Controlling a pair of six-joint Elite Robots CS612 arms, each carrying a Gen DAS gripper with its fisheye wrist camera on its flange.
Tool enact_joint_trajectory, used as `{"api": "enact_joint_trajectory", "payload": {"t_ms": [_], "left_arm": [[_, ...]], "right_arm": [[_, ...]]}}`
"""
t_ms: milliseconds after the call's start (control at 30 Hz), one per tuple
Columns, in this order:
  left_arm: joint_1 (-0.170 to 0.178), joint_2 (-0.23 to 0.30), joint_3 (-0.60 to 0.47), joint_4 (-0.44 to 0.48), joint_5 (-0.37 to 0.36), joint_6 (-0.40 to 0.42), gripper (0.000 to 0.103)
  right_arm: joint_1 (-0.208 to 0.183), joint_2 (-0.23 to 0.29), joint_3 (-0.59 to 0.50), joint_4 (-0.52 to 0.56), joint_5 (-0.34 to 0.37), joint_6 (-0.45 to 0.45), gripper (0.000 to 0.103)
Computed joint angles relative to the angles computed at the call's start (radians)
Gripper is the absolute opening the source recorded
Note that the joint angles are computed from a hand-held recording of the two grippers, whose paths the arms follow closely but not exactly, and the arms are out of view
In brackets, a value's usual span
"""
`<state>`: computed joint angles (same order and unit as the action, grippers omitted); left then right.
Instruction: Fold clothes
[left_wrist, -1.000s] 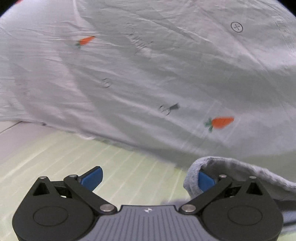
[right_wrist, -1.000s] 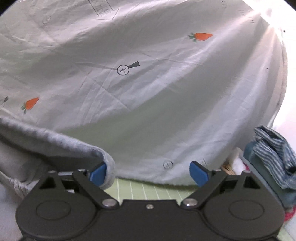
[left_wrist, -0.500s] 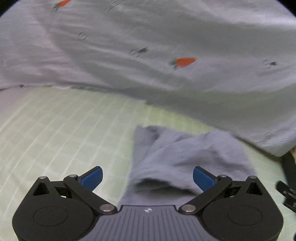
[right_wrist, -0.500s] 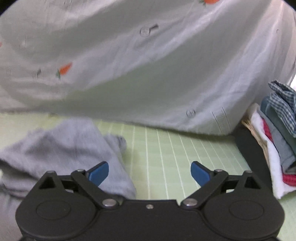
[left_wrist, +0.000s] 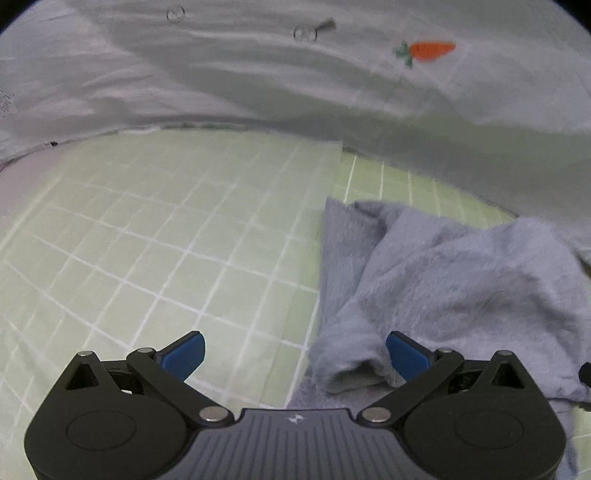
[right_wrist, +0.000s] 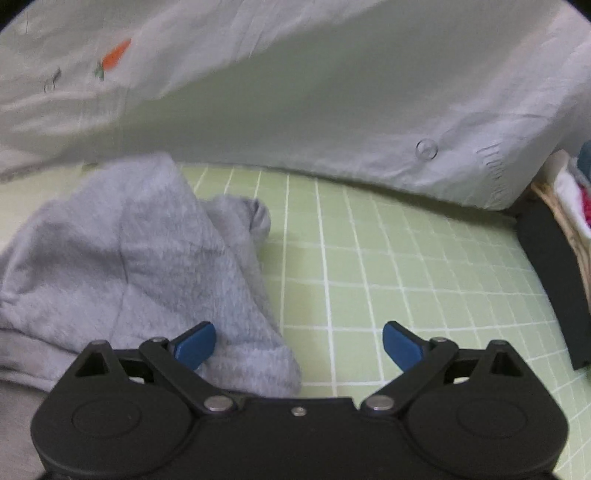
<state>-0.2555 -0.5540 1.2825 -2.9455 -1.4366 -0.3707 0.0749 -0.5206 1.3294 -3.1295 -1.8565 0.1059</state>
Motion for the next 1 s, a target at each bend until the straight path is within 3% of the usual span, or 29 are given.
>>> {"api": "enact_joint_trajectory", "payload": {"t_ms": [167, 433, 767, 867, 1000], "left_arm": [[0.003, -0.075, 0.117, -0.036, -0.033, -0.003, 0.102], [-0.005, -0.183, 0.342, -0.047, -0.035, -0.005, 0.102], [-0.004, -0.246, 0.504, -0.066, -0.082, 0.016, 0.101], [-0.005, -0.254, 0.53, -0.08, -0.104, 0.026, 0.096], [-0.012, -0.264, 0.555, -0.107, -0.122, 0.082, 0.081]], "right_arm": [[-0.004, -0.071, 0.112, -0.08, 0.043, 0.024, 0.098], [-0.002, -0.168, 0.323, -0.061, 0.148, 0.073, 0.098], [0.018, -0.227, 0.474, -0.035, 0.192, 0.154, 0.098], [0.03, -0.24, 0.506, -0.043, 0.182, 0.163, 0.098], [0.041, -0.252, 0.55, -0.074, 0.169, 0.182, 0.094]]}}
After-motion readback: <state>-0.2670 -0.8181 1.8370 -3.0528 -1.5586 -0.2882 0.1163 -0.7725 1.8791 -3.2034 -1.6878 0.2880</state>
